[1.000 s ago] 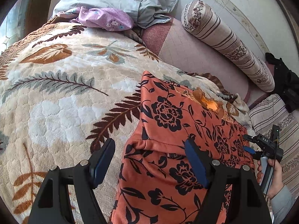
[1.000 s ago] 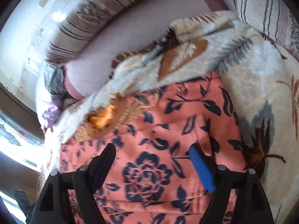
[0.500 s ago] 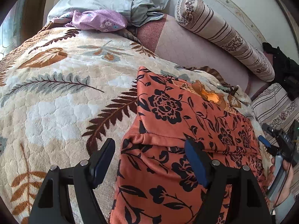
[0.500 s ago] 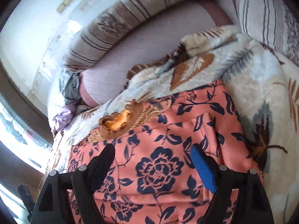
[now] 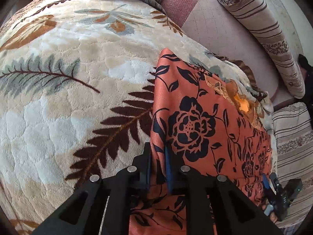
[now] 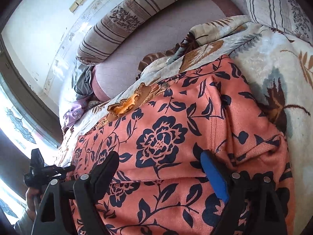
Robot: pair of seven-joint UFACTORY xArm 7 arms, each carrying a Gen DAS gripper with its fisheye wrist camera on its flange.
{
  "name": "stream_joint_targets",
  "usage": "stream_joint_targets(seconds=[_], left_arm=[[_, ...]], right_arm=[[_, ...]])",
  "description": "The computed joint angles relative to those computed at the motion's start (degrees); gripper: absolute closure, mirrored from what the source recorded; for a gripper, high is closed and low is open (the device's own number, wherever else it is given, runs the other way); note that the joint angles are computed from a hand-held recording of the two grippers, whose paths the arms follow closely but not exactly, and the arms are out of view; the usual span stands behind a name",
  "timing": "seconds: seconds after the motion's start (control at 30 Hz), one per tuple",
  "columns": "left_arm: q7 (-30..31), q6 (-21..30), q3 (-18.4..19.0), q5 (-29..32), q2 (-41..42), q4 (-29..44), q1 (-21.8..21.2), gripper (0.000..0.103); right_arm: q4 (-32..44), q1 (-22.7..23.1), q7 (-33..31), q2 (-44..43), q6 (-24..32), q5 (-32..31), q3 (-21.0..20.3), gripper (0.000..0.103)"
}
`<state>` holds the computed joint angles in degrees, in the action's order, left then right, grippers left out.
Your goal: Fold small clothes
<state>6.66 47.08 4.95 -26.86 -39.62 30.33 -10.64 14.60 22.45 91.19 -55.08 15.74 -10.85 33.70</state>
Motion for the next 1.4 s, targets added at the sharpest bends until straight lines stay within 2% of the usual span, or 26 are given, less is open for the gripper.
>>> stream_joint_targets(seconds=[0.03,0.13,0.2,0.23,0.27,0.3,0.33,0.37,0.4,0.43,0.47,0.5,0.53,0.63,0.7,0.73,0.77,0.87,0.97,1.1,1.17,1.2,1.3,1.33,1.4], left_arm=[[-0.4,1.0,-0.3,1.1,0.3,0.9,0.4,0.091],[-1.4,-0.3,-6.0,9.6,-1.5,1.7,2.1,0.092],[-0.6,0.2,-5.5,10.0,-2.0,2.8,0.2,0.092],[-0.7,-1.0,-5.1,9.2,-2.1,2.9,-0.6,0.081],[-0.7,-3.0,-4.3,7.6,-1.9,2.9,-1.6,0.057],[-0.7,-5.3,-3.5,6.0,-1.1,3.0,-2.4,0.046],[-1.3,-7.9,-3.1,4.6,0.0,3.1,-2.9,0.039],[-1.0,-9.5,-2.9,2.4,2.1,3.9,-3.0,0.039],[-0.7,-10.1,-1.2,1.7,5.1,5.3,-4.9,0.041],[-1.4,-10.2,-1.3,3.3,8.8,7.3,-5.1,0.061],[-3.6,-9.5,-3.3,7.4,13.3,9.9,-2.8,0.09],[-5.5,-9.9,-5.7,9.1,15.4,10.2,-0.1,0.09],[-6.0,-12.7,-5.8,8.4,15.2,9.2,0.3,0.087],[-7.6,-13.7,-5.2,8.3,13.1,8.3,0.2,0.084],[-9.1,-14.2,-5.6,9.6,9.4,6.1,0.9,0.074],[-8.6,-13.7,-5.0,9.6,7.2,4.8,0.5,0.065],[-7.9,-12.5,-4.2,9.5,4.6,3.5,0.0,0.055],[-7.4,-8.0,-3.6,10.8,-6.5,-1.9,0.5,0.039],[-6.5,1.5,-1.8,12.4,-19.6,-6.6,1.0,0.038],[-8.2,17.7,-0.6,14.9,-38.7,-10.9,5.0,0.033],[-8.8,25.9,1.1,15.4,-46.0,-11.8,6.7,0.031],[-9.0,29.8,2.0,15.6,-49.0,-12.0,7.6,0.031],[-8.8,40.9,4.6,16.5,-56.2,-12.2,10.1,0.031],[-8.9,43.7,5.6,16.8,-58.2,-12.2,11.3,0.031],[-8.2,47.9,7.4,17.2,-62.1,-11.8,12.7,0.031]], right_arm=[[-0.2,-0.4,0.3,0.2,-0.8,-0.1,0.2,0.015],[-0.2,-0.8,0.4,0.6,-1.5,-0.2,0.4,0.015],[-0.5,-0.5,0.6,0.0,-1.2,-0.1,0.3,0.015],[-0.7,-0.4,0.8,-0.3,-1.3,-0.1,0.4,0.015],[-0.9,-0.4,0.9,-0.5,-1.5,-0.1,0.4,0.015],[-0.8,-0.5,1.0,-0.5,-1.5,-0.1,0.6,0.014],[-0.8,-0.5,1.0,-0.5,-1.4,-0.1,0.6,0.014],[-0.7,-0.5,0.9,-0.4,-1.4,-0.2,0.5,0.014],[-0.7,-0.5,0.8,-0.4,-1.4,-0.3,0.5,0.014],[-0.8,-0.5,0.9,-0.4,-1.5,-0.2,0.5,0.014],[-0.9,-0.4,0.9,-0.5,-1.7,-0.2,0.4,0.014],[-0.9,-0.4,0.9,-0.5,-1.7,-0.2,0.4,0.014],[-0.8,-0.4,0.8,-0.4,-1.7,-0.2,0.4,0.014],[-0.9,-0.4,0.9,-0.6,-1.7,-0.2,0.4,0.014],[-0.9,-0.5,0.9,-0.5,-1.8,-0.3,0.5,0.014],[-0.8,-0.5,0.8,-0.4,-1.6,-0.3,0.5,0.013],[-0.7,-0.5,0.7,-0.3,-1.6,-0.3,0.5,0.013],[-1.0,-0.5,0.9,-0.6,-2.1,-0.2,0.5,0.013],[-1.2,-0.5,1.0,-0.7,-2.4,-0.2,0.5,0.013],[-1.6,-0.1,1.0,-1.1,-2.8,0.1,0.1,0.013],[-1.4,1.5,-0.5,-0.4,-2.0,0.6,-2.0,0.013],[-0.8,4.0,-2.9,0.7,-0.6,1.2,-5.0,0.013],[3.6,15.2,-11.9,2.9,11.0,7.3,-15.0,0.013],[4.2,18.7,-14.0,2.2,14.2,10.1,-17.2,0.013],[5.2,22.7,-16.0,-2.4,22.5,13.6,-17.7,0.013]])
